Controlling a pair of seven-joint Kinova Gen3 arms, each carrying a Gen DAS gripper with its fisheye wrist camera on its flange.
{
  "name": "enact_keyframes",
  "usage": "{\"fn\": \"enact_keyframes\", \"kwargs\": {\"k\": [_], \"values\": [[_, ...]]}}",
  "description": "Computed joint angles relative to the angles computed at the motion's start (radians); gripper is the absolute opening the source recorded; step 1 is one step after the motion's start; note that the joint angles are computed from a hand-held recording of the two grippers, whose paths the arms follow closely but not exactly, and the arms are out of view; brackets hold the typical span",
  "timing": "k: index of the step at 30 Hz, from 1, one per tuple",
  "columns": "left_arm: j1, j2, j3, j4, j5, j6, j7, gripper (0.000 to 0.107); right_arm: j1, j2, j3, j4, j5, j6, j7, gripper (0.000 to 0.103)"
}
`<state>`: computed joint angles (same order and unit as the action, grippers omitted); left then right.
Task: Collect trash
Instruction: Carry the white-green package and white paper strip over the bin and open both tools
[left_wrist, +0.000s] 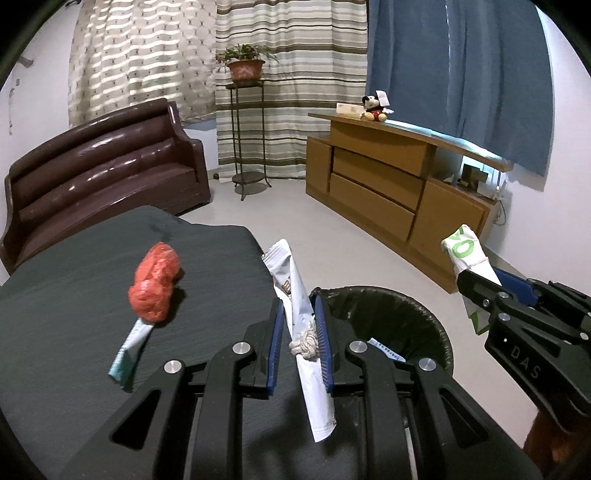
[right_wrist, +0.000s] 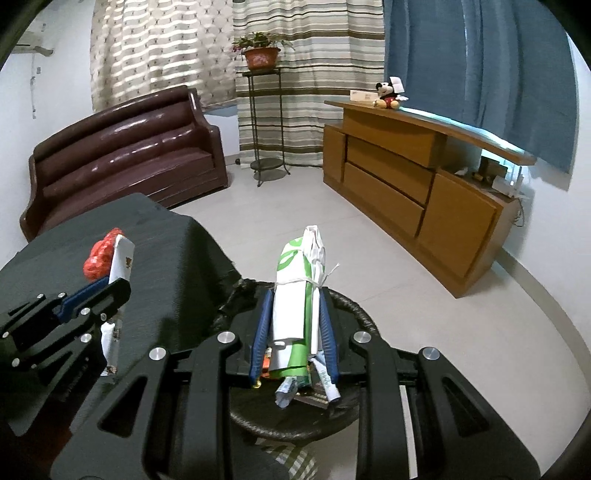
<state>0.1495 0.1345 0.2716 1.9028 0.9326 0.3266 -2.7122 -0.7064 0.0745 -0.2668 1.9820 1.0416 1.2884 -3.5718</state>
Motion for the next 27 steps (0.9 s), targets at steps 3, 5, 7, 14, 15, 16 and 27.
{"fn": "enact_keyframes", "kwargs": {"k": [3, 5, 7, 14, 15, 16, 27], "values": [[0.015, 0.003, 0.008, 0.007, -0.011, -0.024, 0.003, 0.019, 0.008, -0.006, 0.004, 0.015, -0.003, -0.015, -0.013, 0.025], [0.021, 0.011, 0.008, 0.0, -0.04, -0.026, 0.029, 0.019, 0.015, -0.009, 0.006, 0.024, -0.005, -0.025, -0.019, 0.025], [0.036, 0.017, 0.011, 0.001, -0.075, -0.041, 0.067, 0.019, 0.024, -0.016, 0.008, 0.037, -0.006, -0.043, -0.024, 0.025], [0.08, 0.046, 0.01, -0.031, -0.261, -0.049, 0.247, 0.019, 0.056, -0.024, 0.014, 0.072, -0.009, -0.092, -0.049, 0.025], [0.08, 0.051, 0.014, -0.039, -0.285, -0.046, 0.267, 0.019, 0.06, -0.025, 0.015, 0.075, -0.009, -0.096, -0.05, 0.025], [0.087, 0.054, 0.014, -0.047, -0.312, -0.042, 0.294, 0.019, 0.064, -0.026, 0.016, 0.079, -0.009, -0.101, -0.053, 0.025], [0.112, 0.09, 0.028, -0.098, -0.499, -0.01, 0.474, 0.022, 0.092, -0.028, 0.022, 0.104, -0.005, -0.139, -0.085, 0.026]]}}
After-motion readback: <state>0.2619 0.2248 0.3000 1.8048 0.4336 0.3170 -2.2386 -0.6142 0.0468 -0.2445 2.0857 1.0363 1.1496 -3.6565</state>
